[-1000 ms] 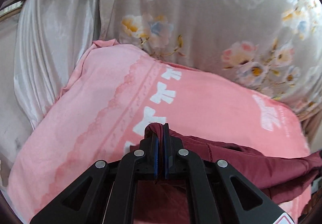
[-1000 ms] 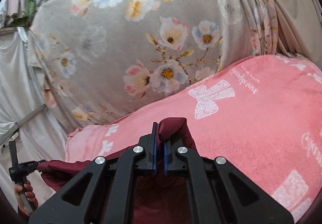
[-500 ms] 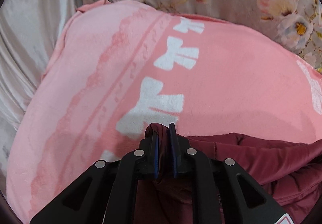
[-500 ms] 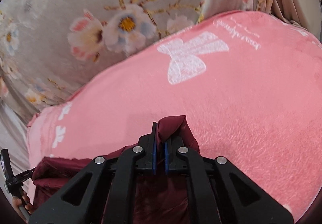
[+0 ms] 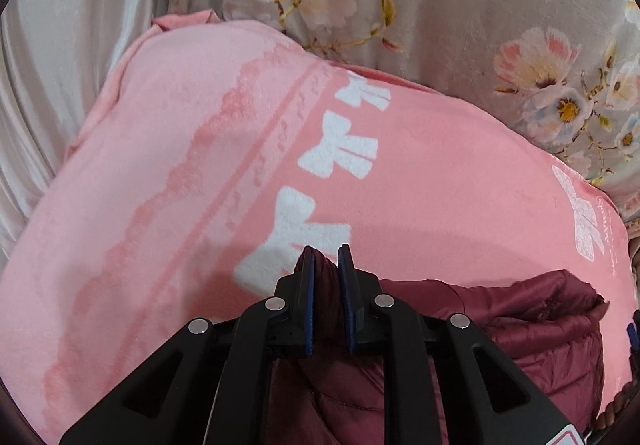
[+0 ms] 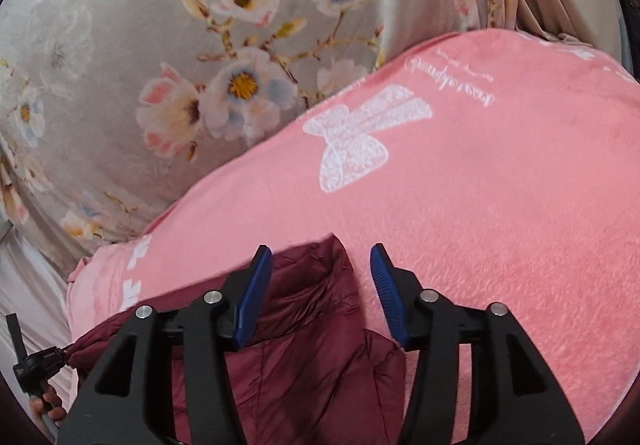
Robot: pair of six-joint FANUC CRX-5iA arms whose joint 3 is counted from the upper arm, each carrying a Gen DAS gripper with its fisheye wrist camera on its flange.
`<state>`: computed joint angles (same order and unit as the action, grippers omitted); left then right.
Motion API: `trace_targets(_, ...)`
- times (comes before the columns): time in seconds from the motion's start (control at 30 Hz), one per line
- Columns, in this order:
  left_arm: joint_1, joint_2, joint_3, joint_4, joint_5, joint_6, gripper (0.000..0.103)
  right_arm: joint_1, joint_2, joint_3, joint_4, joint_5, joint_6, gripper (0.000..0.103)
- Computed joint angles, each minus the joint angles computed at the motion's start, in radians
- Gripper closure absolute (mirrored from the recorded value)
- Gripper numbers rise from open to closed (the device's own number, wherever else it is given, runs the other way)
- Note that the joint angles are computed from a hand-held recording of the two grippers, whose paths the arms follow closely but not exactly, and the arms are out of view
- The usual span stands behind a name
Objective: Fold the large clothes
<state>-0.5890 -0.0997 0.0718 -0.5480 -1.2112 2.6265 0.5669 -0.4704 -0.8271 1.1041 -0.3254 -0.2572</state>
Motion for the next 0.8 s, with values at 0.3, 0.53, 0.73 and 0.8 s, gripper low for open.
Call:
trace_targets(0.3,-0.232,0.157,0.29,-0.262,-0.256,-0.062,0.036,0.262,0.171,0.237,-0.31,-0.142,0.46,0.065)
trace_targets(0.53,-0.224,0.393,0.454,-0.105,-0.232,-0.238,0.045,0.341,0.407,0.465,-0.534,-0.245,0.731,0.093)
trace_targets(0.73,-0.19,0.497,0.476,-0.05,-0.228,-0.208,0.047,0.325,0.497,0.532,-0.621,-0.276,0.791,0.094)
trace_targets(0.8,-0.172,0.497,0.443,-0.026,-0.207,-0.184,0.046,0.316,0.513,0.535,-0.669,-0.266,0.814,0.094)
